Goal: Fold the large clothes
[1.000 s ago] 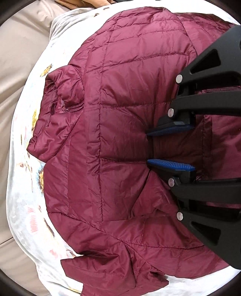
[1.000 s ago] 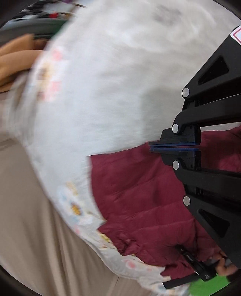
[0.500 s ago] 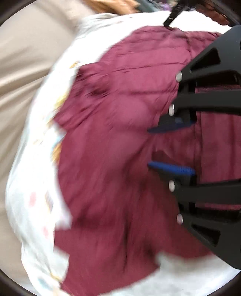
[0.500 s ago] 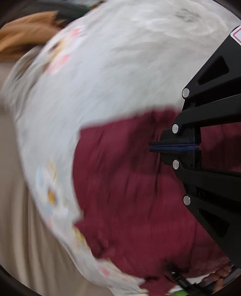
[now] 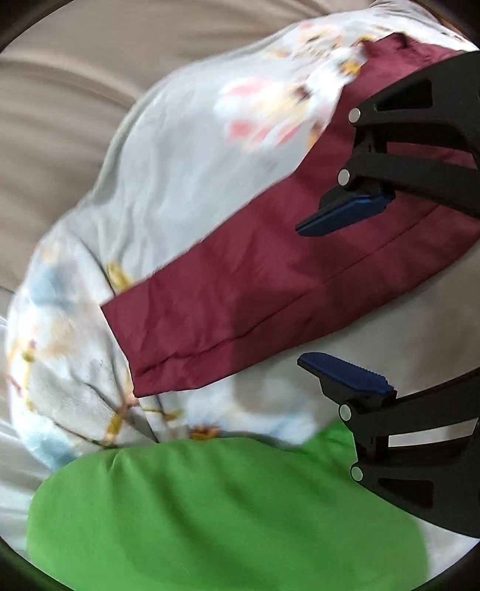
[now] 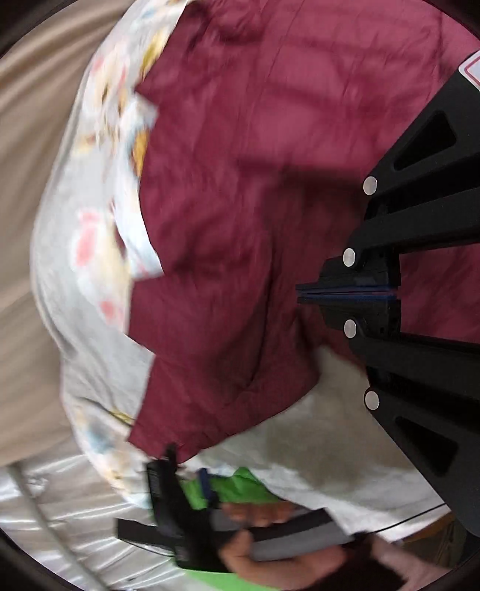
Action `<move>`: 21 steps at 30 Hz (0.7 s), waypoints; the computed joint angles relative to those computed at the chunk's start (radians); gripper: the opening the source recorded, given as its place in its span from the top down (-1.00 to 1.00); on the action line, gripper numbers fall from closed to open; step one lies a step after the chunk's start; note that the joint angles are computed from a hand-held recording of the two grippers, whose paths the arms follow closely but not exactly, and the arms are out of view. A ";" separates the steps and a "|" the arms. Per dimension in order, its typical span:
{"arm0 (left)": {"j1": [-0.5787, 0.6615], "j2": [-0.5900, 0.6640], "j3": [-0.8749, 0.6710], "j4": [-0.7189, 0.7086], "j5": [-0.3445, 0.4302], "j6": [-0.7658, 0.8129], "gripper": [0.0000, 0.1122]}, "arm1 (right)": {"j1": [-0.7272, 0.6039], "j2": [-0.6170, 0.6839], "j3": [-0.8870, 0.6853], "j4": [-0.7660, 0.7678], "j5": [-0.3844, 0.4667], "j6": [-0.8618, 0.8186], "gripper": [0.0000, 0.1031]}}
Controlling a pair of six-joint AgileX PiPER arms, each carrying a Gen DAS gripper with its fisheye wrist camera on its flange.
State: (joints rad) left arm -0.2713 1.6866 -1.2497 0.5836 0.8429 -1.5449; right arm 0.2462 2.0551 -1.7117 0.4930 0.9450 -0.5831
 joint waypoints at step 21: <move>-0.100 0.040 -0.249 0.132 -0.212 0.072 0.93 | -0.002 0.069 0.034 0.051 -0.047 -0.018 0.99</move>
